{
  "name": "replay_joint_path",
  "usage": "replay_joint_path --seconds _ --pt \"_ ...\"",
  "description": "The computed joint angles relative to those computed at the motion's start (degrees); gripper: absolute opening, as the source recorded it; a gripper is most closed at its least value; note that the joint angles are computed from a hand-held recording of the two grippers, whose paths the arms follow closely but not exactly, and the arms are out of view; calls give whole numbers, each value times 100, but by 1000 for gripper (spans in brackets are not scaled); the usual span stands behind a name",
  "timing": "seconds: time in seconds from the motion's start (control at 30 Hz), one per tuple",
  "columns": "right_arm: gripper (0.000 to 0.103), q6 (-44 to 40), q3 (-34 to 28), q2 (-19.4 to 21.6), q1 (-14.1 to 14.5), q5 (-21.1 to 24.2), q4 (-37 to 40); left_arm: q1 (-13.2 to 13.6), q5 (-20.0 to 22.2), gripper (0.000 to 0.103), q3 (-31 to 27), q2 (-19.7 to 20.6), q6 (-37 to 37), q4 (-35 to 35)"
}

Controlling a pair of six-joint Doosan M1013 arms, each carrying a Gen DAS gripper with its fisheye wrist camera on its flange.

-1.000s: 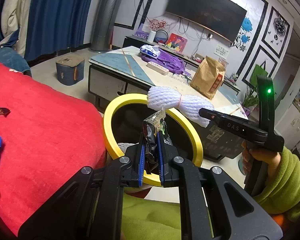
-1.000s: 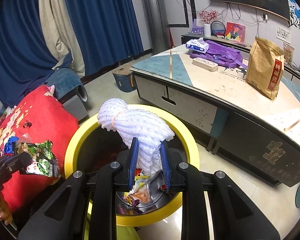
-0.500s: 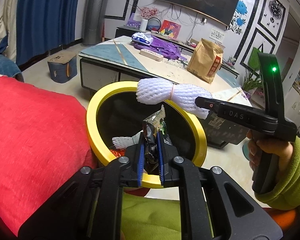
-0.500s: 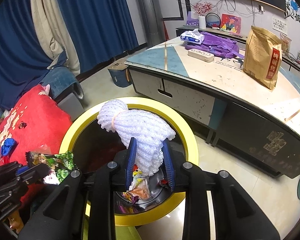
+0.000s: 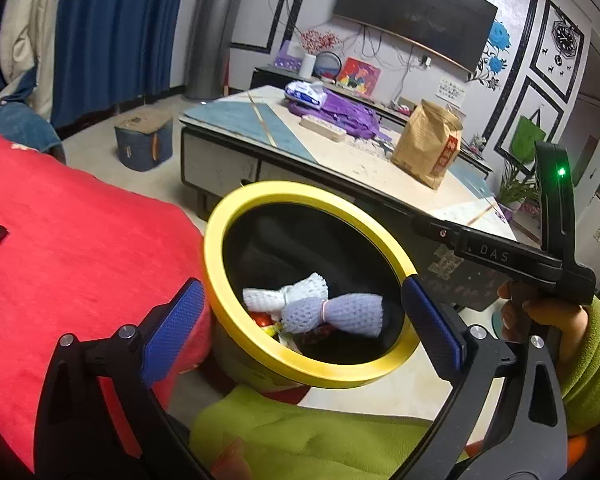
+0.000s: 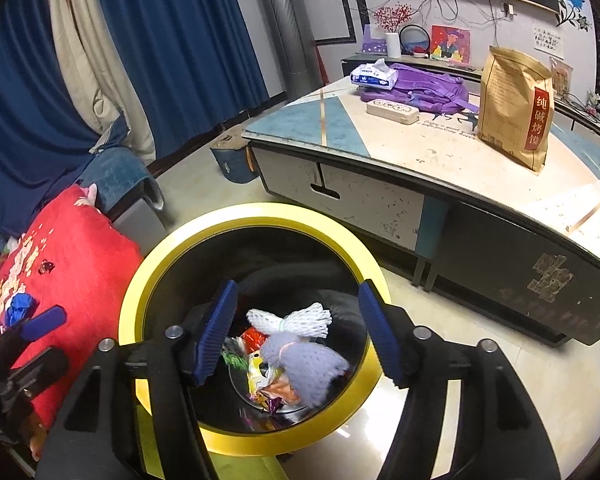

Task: Collect trash
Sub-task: 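Open both tools over the bin, dropping the foam net and green wrapper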

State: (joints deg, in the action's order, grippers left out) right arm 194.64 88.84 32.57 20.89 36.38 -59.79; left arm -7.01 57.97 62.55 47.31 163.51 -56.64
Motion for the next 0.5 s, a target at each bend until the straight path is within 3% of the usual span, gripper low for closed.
replay_joint_path --seconds 0.5 --pt "76 459 -80 -66 239 59 -1128 165 -847 92 367 -294 450 -634"
